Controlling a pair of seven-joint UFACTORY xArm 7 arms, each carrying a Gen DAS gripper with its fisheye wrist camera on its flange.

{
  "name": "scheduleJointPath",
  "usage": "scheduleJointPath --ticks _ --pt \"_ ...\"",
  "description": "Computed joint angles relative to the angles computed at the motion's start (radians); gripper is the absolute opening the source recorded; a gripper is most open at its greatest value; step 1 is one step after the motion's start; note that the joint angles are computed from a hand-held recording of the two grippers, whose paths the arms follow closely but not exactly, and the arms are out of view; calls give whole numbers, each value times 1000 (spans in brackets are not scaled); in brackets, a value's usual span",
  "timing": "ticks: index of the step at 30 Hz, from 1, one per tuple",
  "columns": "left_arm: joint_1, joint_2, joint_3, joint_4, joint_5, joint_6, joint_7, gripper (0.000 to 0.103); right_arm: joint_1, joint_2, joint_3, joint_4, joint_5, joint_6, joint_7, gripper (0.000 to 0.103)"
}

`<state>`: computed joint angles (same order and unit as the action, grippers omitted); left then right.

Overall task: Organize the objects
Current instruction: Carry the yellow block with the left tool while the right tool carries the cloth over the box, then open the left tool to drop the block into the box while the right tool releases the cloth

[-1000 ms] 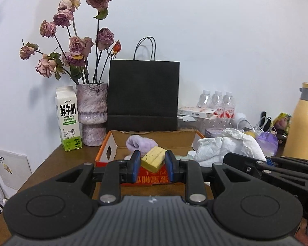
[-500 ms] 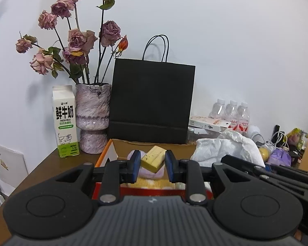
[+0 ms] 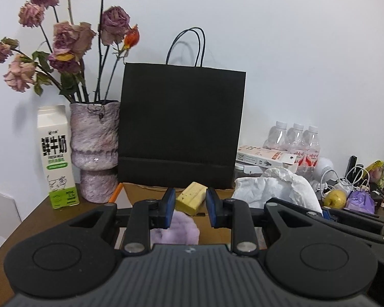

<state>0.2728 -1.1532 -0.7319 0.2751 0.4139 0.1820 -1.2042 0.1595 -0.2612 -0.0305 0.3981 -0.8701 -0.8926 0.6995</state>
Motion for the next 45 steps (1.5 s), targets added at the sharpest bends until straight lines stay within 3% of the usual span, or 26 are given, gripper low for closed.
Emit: scheduleJointPath --ticks 12,28,40,43,45 --pt "269 169 -113 84 -17 -188 56 26 -13 170 48 159 21 60 -28 11" --pt "477 310 -259 145 -120 -286 155 26 -26 280 97 245 95 145 -89 11" --pt "513 328 -277 154 -139 -262 164 27 -25 301 115 249 156 190 -152 16" --pt "512 319 -274 149 -144 -262 157 37 -15 297 121 241 210 219 -192 19" --pt "518 304 -277 148 -145 -254 148 48 -14 296 122 243 218 236 -189 29"
